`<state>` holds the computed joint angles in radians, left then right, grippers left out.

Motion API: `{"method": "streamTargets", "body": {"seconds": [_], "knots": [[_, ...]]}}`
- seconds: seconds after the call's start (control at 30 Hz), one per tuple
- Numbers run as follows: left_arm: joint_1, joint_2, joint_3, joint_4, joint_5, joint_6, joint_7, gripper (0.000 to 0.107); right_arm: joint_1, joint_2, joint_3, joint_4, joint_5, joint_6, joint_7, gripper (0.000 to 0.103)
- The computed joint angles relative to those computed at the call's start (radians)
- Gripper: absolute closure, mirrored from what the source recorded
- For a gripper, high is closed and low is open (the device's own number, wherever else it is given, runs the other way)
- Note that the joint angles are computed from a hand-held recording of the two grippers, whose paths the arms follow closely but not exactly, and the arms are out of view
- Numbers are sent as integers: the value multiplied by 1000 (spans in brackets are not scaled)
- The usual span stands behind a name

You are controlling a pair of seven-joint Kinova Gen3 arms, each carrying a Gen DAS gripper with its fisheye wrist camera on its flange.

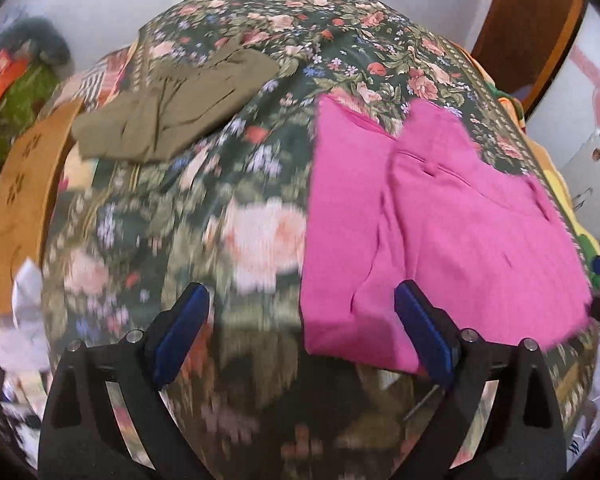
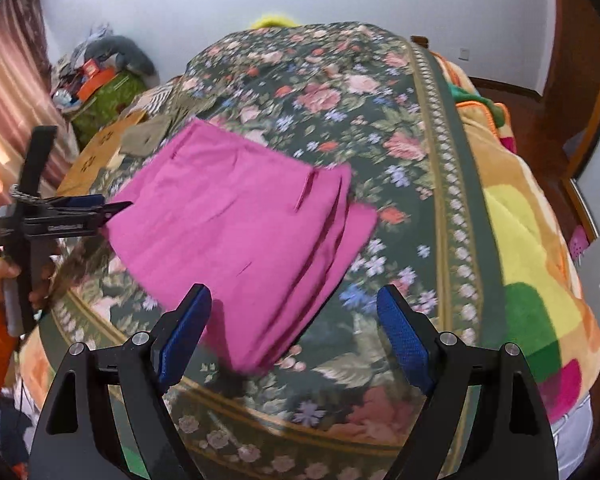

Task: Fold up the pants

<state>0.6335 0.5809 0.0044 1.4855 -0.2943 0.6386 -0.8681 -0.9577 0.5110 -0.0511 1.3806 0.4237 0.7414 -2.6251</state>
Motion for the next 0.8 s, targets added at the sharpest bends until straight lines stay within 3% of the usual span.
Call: {"method": "streamTargets", "body": {"seconds": [0.17,0.23,0.27,0.3,0.33,0.47,0.63,0.7,0.8], "knots": [[30,-38,-16,65,-10,-38,61,12,11,60,-28,-52,-21,67,69,23],[38,-39,-27,77,-19,-53,92,6,0,56,-11,-35,-15,47,69,25],[32,-39,-27,80,-14,-55,102,6,7,55,-12,-36,-29,47,75,28],[29,-45,-29,88,-12,-59,116,6,13,52,-15,-42,-42,56,84,37],[44,-50,-46,92,-27,-51,142,6,27,44,-26,-40,-56,48,99,41],[112,-75,-106,100,-145,-18,253,7,0,1,5,-14,-25,15,74,41],[82,-52,-56,74,-189,25,231,6,-18,3,32,-33,44,19,15,41],[100,-18,-70,56,-192,60,221,6,3,42,16,-74,29,56,45,41],[64,-36,-43,89,-186,29,241,6,29,83,4,-86,-20,64,98,41]]}}
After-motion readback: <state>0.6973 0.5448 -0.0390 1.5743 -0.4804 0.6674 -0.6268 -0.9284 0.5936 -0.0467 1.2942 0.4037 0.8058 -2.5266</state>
